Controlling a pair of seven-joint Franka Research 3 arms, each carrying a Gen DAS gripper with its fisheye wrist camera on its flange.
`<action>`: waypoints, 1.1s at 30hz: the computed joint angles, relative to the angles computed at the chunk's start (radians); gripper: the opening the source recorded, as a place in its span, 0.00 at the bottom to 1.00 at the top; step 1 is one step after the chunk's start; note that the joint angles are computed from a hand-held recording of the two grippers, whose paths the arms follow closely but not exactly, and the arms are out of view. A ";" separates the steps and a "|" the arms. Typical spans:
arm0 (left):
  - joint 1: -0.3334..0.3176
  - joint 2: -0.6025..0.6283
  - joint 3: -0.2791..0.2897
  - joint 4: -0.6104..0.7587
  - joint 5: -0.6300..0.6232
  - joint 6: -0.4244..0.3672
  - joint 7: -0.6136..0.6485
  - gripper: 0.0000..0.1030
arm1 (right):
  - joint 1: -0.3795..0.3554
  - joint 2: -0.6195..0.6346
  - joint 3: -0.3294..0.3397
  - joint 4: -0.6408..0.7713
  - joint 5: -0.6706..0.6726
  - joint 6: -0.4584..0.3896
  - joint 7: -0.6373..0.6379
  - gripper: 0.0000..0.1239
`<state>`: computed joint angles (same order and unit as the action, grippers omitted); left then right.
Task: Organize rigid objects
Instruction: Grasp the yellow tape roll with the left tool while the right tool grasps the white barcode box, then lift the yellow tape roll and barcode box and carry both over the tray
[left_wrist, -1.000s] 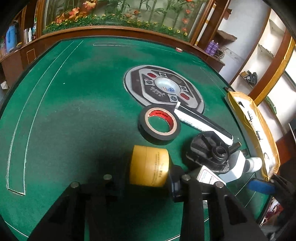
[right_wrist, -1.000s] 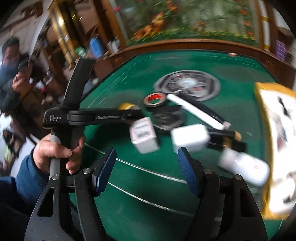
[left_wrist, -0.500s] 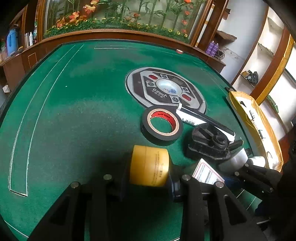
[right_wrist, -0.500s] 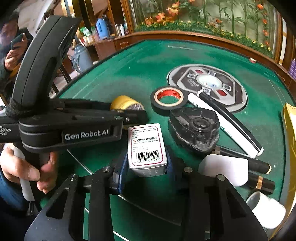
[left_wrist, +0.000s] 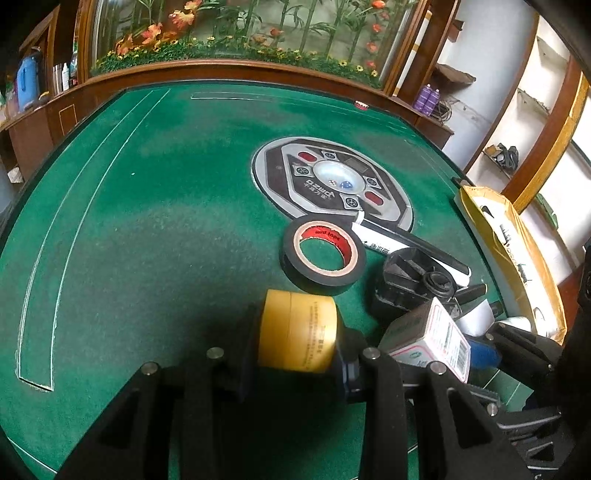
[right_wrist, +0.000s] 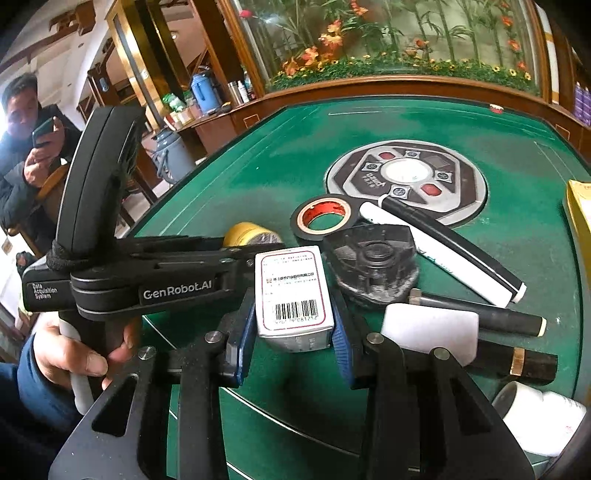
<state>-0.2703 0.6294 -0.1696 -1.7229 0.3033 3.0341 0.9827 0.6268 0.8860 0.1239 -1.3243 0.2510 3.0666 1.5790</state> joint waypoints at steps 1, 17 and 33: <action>0.004 -0.001 -0.003 -0.003 -0.002 0.006 0.000 0.34 | 0.004 0.002 -0.007 0.002 0.000 0.003 0.005 0.30; -0.012 -0.020 0.031 -0.033 0.012 0.073 -0.056 0.34 | -0.058 -0.031 0.079 -0.086 0.050 0.148 -0.040 0.30; 0.028 -0.011 -0.044 -0.035 0.010 0.129 0.029 0.34 | -0.091 -0.054 0.103 -0.162 0.102 0.331 0.013 0.30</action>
